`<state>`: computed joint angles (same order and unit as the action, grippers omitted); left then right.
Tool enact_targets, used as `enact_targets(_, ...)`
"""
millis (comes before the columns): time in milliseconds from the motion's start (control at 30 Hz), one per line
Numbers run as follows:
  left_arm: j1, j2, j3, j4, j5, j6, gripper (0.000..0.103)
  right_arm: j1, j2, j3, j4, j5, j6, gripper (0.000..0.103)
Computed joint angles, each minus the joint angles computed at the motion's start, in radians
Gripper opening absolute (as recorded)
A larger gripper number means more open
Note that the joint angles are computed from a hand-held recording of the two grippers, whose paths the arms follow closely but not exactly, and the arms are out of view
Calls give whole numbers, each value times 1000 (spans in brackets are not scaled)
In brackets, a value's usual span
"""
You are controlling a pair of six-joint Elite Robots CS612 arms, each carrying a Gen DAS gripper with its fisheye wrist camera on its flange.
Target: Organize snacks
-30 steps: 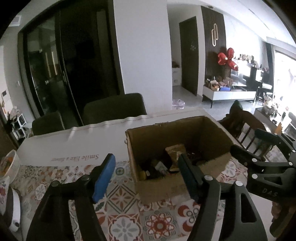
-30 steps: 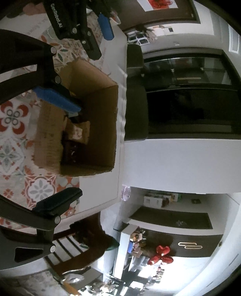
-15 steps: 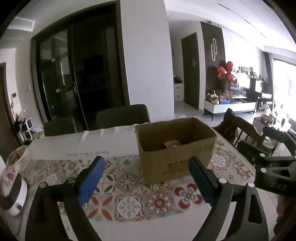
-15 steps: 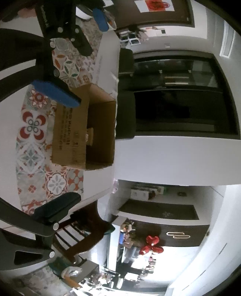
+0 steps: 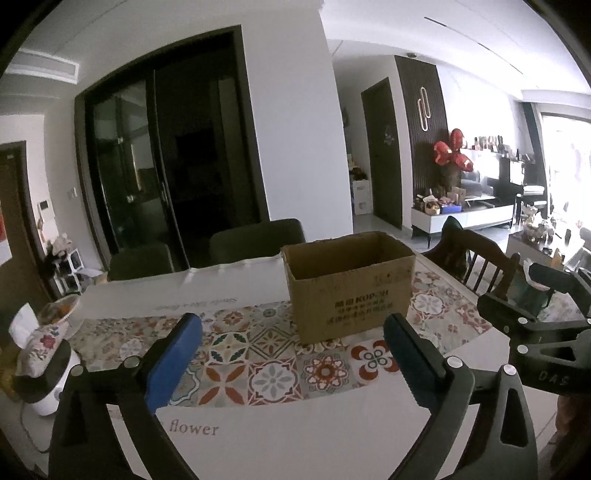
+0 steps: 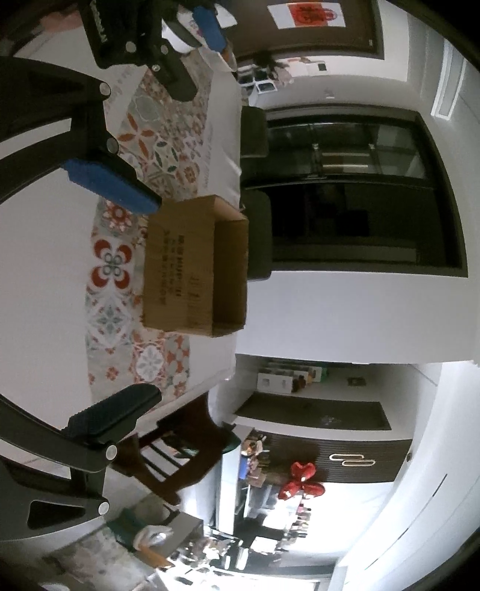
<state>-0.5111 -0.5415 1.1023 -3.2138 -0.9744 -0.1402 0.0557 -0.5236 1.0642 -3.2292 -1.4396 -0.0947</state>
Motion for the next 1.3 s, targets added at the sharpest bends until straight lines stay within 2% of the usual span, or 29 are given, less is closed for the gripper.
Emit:
enact_targets(100, -9, -14, 32, -21, 14, -3, 103, -2, -18, 43, -28, -2, 6, 94)
enact_targets(300, -19, -43, 92, -37, -5, -24, 103, -8, -47, 109, -74, -1, 8, 94)
enact_targets(567, -27, -59, 127, -59, 6, -24, 103, -8, -71, 161, -122, -8, -4, 94)
enact_targets(1300, -28, -68, 137, -72, 11, -18, 103, -7, -77, 178, -143, -10, -9, 94)
